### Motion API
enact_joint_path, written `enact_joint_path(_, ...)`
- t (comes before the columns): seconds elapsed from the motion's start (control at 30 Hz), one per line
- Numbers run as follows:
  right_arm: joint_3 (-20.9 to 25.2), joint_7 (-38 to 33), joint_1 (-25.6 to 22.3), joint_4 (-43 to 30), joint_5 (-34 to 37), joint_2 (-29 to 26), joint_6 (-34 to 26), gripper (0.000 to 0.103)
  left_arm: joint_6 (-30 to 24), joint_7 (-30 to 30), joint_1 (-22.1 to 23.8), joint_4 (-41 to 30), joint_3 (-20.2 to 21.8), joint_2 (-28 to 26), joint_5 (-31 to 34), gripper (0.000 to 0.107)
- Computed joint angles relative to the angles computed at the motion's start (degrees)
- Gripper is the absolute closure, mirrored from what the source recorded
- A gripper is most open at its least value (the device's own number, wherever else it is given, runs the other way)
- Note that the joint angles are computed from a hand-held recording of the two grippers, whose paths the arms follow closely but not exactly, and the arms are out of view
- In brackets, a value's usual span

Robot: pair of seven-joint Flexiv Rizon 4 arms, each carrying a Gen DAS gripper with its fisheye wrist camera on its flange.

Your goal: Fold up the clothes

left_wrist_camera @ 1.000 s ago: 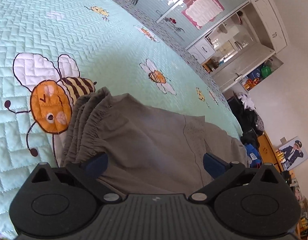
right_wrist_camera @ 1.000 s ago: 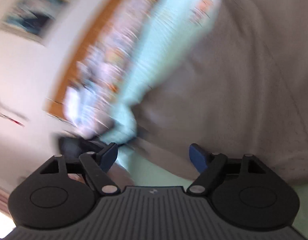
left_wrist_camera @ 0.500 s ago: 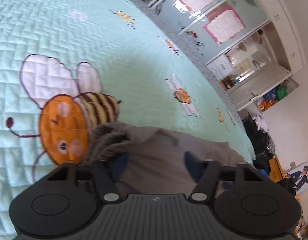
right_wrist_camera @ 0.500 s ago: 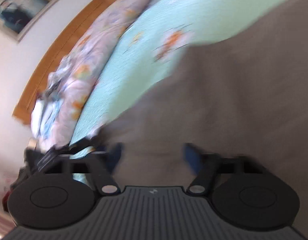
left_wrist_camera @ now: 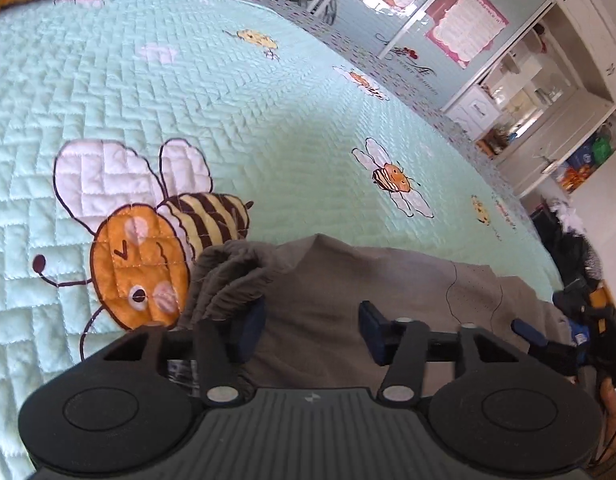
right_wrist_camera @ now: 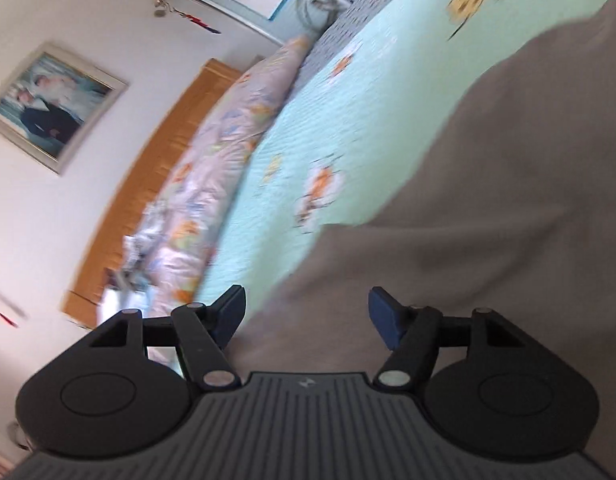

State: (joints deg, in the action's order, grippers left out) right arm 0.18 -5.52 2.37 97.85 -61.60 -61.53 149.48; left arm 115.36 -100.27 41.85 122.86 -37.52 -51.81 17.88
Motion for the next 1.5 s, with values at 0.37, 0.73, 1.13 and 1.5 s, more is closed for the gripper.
enact_joint_path(0.37, -2.0, 4.0, -2.0, -6.1, 4.5, 0.3, -16.9, 0.071, -0.1, -0.2, -13.8, -2.7, 11.7, 5.0, -5.3, 0.021)
enact_joint_path(0.73, -1.8, -4.2, -9.6, 5.6, -5.6, 6.6, -4.6, 0.031, -2.9, 3.2, -23.1, -3.5, 19.5, 8.1, -11.3, 0.020)
enact_joint_path(1.13, -0.8, -20.2, -22.8, 23.1, 5.3, 9.3, 9.8, 0.030, 0.4, 4.8, -38.5, -2.0, 31.5, 11.1, -22.8, 0.016)
enact_joint_path(1.5, 1.6, -27.3, -19.9, 26.2, 25.5, 13.4, -1.0, 0.031, 4.1, 4.1, -37.2, -6.9, 20.0, 9.5, -10.2, 0.010)
